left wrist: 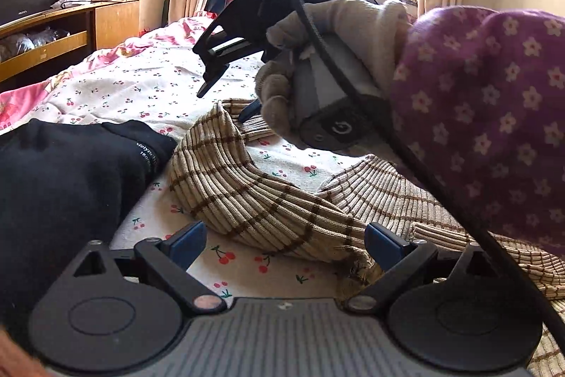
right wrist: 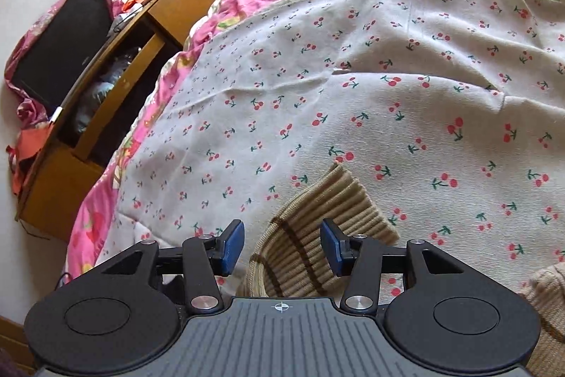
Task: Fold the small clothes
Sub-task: 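Grasp the other sleeve cuff with the right gripper and lift it, then carry the sleeve over the sweater body and open the right gripper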
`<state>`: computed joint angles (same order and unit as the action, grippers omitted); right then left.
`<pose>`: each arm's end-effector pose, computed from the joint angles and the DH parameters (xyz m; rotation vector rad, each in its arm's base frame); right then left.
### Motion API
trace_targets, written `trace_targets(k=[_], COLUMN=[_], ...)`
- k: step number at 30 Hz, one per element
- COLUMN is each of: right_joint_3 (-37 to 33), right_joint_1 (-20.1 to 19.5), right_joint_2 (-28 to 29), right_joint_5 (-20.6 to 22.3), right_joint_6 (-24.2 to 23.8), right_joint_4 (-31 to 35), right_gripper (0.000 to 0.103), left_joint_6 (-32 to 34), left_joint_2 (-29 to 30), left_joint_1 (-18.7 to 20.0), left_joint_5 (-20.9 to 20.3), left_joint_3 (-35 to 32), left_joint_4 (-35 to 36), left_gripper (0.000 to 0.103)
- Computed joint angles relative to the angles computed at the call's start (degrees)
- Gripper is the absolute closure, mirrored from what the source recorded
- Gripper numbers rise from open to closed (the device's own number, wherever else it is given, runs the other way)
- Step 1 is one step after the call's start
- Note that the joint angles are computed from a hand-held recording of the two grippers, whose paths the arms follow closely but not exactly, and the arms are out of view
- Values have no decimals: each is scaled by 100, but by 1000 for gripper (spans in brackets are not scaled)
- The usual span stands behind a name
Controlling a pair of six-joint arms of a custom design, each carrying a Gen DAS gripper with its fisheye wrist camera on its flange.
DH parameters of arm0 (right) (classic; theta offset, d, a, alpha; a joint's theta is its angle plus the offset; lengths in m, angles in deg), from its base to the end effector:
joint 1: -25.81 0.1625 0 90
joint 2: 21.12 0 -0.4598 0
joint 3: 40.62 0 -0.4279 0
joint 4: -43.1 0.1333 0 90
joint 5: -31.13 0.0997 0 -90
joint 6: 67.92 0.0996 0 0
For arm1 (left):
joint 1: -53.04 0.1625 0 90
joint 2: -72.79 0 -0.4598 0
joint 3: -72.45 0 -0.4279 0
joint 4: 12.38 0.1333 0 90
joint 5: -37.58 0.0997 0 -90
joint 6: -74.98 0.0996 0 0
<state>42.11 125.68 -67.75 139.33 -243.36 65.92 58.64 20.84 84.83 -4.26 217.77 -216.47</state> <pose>0.2078 -0.5982 0.1121 0.0051 -2.7859 0.8238 -0.2094 -0.3739 0.0706 0.6980 2.3925 -1.0337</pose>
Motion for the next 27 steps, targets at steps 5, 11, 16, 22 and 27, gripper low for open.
trace_targets(k=[5,11,16,22,27], right_joint_3=[-18,1097,2084,3093,3970], right_joint_1=[274,368,474,454,57], right_joint_2=[152,-1189,-2716,-4410,-5645], right_joint_5=[923,609,491,691,879], right_joint_6=[-376,-619,-419,-97,-120], right_joint_4=[-164,-1024,-1518,-1696,-1926], right_gripper=[93,97,97,97,96], left_joint_6=[-10,325,848,1579,2868], left_joint_2=[26,320,663,1107,1877], left_joint_1=[31,-189,-519,-1099,-1677], left_joint_5=[15,227,403,543,652], left_joint_3=[-20,43,115,79,-165], left_joint_4=[154,-421,-1099,-1679,-2202], left_gripper=[0,0,0,0,0])
